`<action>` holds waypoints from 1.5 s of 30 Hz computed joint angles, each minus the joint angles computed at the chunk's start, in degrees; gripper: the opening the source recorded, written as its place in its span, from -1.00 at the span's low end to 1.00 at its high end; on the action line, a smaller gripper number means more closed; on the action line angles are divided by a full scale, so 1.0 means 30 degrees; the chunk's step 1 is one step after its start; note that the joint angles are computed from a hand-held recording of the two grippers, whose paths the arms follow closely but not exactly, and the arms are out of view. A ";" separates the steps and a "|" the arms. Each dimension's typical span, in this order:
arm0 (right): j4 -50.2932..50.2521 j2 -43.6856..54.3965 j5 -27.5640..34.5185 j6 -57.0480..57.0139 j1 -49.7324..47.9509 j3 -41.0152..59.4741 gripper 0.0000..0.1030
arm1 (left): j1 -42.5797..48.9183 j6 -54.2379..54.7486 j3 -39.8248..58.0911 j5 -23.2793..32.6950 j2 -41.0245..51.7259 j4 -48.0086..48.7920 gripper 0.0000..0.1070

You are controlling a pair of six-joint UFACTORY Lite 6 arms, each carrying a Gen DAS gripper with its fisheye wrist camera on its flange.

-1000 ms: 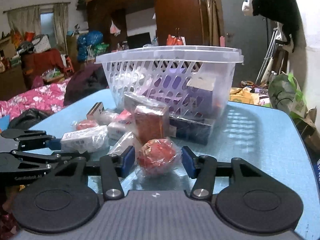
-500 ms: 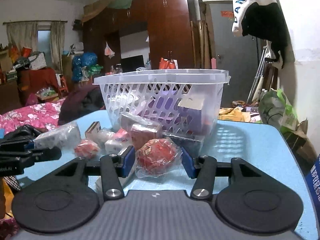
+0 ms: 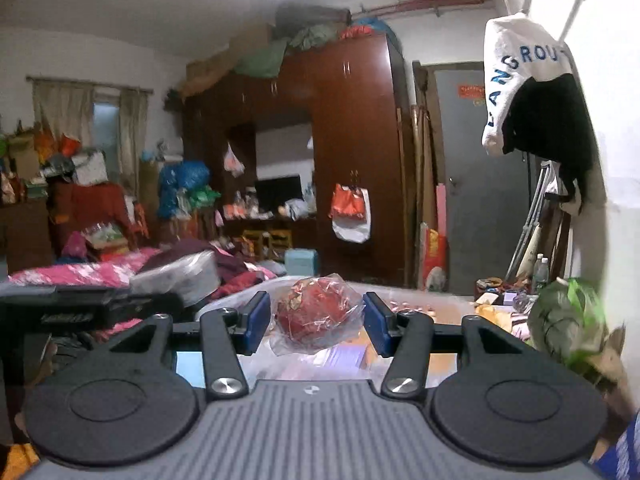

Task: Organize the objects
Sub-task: 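Drop blue-white box in basket with left tool while right tool drops red wrapped ball, then drop red wrapped ball in basket with left tool while right tool drops brown box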

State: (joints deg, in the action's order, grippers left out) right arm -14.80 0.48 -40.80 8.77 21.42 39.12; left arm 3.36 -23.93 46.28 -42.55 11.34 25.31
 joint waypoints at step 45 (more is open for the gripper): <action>0.1069 0.2302 -0.5198 -0.0936 0.0111 -0.6551 -0.05 | -0.4532 0.7725 -0.6760 -0.6356 0.4017 -0.8321 -0.12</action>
